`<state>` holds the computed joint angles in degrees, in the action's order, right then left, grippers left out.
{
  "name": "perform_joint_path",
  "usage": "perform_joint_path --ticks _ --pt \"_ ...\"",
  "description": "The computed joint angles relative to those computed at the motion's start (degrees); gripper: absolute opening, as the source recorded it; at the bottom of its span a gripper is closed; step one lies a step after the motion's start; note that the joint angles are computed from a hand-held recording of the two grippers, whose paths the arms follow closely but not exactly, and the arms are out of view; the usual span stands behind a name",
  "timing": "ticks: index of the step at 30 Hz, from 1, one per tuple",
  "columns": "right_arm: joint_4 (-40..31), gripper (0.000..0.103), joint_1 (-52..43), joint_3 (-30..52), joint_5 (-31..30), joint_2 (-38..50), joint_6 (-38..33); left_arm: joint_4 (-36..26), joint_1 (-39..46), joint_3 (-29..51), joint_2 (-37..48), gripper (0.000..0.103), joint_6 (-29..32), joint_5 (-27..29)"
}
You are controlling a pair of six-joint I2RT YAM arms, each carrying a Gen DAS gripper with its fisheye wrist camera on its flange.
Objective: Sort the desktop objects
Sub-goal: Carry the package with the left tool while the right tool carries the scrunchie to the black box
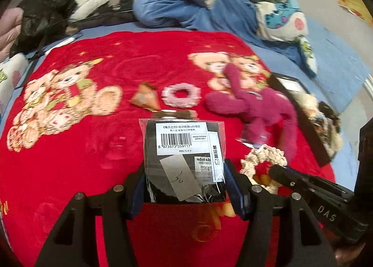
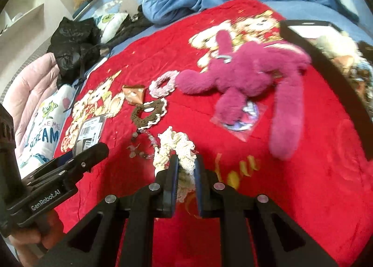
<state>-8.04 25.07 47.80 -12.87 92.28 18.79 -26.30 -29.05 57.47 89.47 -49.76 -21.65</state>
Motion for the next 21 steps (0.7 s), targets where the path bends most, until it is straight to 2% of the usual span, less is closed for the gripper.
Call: perform_joint_path --ticks 6,12,17,21 --pt "-0.5 0.013 -4.0 -9.0 3.8 -12.5 -1.0 -0.3 -6.4 6.8 5.6 0.062 1.0 0.6" --pt "-7.1 0.013 -14.5 -17.3 4.5 -28.7 -4.4 -0.5 -11.4 14.8 13.6 0.062 3.7 4.1" --pt "-15.4 0.013 -29.2 -21.2 0.4 -39.7 -10.3 -0.7 -14.4 23.6 21.5 0.062 4.9 7.9" --pt "-21.6 0.013 -41.2 -21.9 -4.0 -44.0 -16.4 -2.2 -16.6 32.4 27.7 0.062 6.0 9.5"
